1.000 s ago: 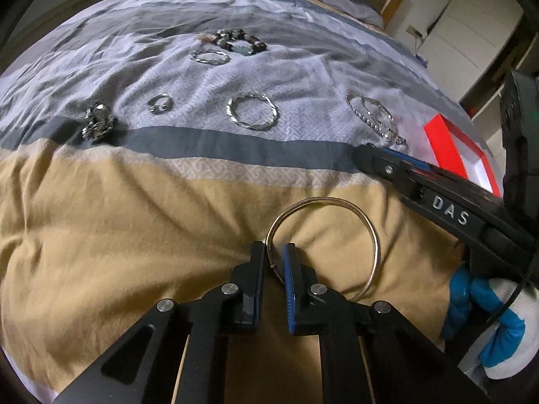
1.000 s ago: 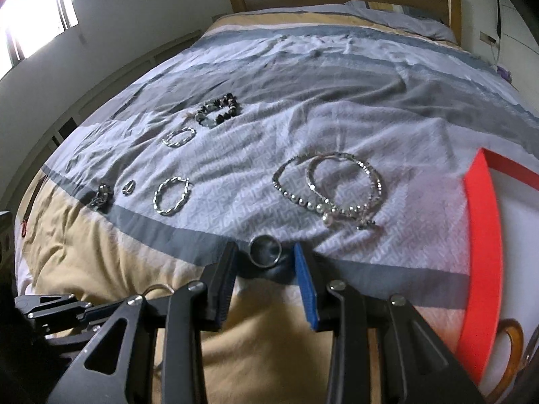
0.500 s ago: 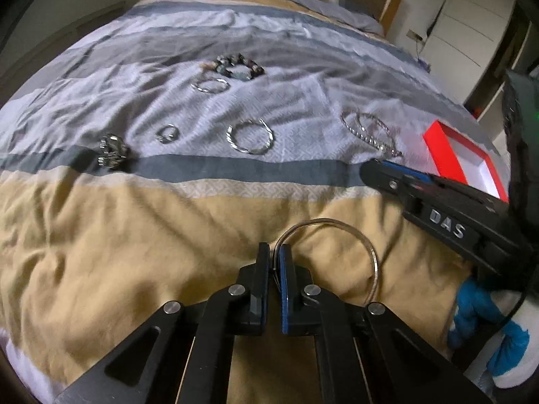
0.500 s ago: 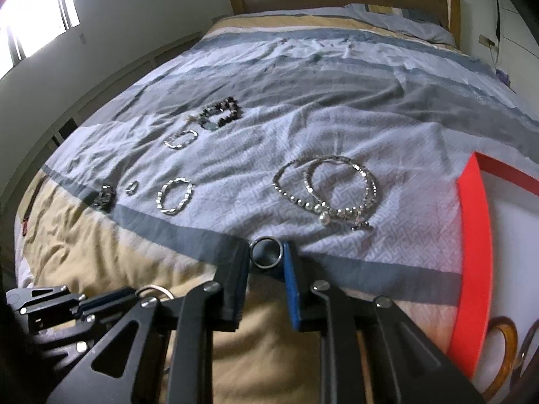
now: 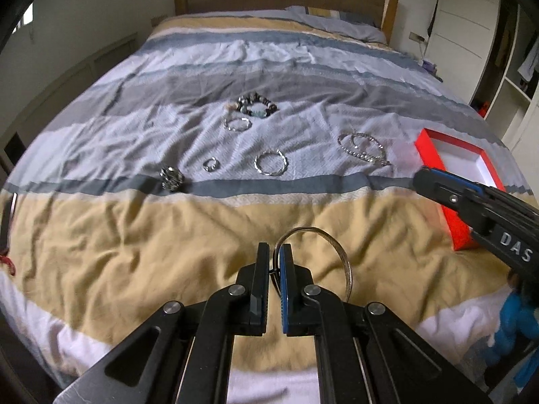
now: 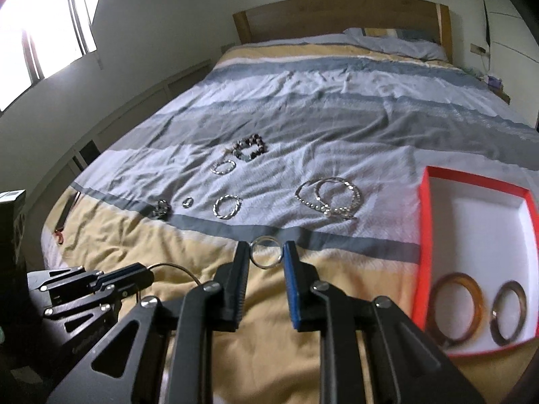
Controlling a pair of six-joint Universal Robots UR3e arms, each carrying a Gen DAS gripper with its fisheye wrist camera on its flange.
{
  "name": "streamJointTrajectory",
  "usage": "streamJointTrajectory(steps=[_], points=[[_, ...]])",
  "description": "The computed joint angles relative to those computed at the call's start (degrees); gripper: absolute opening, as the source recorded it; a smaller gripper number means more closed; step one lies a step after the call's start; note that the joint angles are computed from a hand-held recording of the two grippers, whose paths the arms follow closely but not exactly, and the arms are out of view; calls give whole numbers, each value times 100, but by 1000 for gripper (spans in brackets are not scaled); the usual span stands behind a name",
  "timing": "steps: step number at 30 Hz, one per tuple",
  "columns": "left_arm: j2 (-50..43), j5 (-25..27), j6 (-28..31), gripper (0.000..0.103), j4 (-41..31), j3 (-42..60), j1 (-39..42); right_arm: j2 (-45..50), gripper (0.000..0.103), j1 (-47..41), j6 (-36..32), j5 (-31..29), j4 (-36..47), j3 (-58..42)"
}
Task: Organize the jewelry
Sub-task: 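Carry the silver bangle and ring over the red box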
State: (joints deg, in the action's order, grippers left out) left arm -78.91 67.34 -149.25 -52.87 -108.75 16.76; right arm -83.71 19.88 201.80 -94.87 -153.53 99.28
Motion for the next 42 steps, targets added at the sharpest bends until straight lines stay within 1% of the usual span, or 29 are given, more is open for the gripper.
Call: streamJointTrajectory(steps=[6,12,14,17,20,21,23,25,28,33,37,42], points=[[511,141,43,5,-281,118,-252,-1005,19,-74,105,-160,104,706],[591,451,-262,5,-351,533,-1036,-2242,19,-644,-17,-14,356,1474],[390,587,-487,5,-335,828,-1482,-2721,19,-1010,-177,146,539,1713],[-17,776,-810,5,-247,1227,-2103,-3508,19,-1801,-568,551,975,2070],[-772,1005,-1178,5,-63,1866,-2877,-4261,19,-2886,-1169,1140,1560,2378],[-1012,1058,-1268,5,-19,2068,-3067,-4540,19,-3425,-1481,1442,1831,2492],[-1664,1168,-1466,5,63,2661,-3515,-4797,19,-4061,-1894,1787,2116,2627],[-2311,1239,-1618,5,114,3256,-3850,-4813,19,-4692,-2354,2093,2235,2753],[-3411,1440,-1831,5,45,4384,-4277,-4410,19,-5070,-2673,2231,1990,2818],[-4959,1679,-1990,5,-344,6080,-4607,-3250,19,-5191,-2931,2185,1222,2821],[-5685,1815,-1979,5,-499,6785,-4694,-2734,19,-5162,-3019,2049,889,2901],[-6012,1866,-2004,5,-451,6909,-4687,-2430,19,-5100,-3145,1781,673,2991]])
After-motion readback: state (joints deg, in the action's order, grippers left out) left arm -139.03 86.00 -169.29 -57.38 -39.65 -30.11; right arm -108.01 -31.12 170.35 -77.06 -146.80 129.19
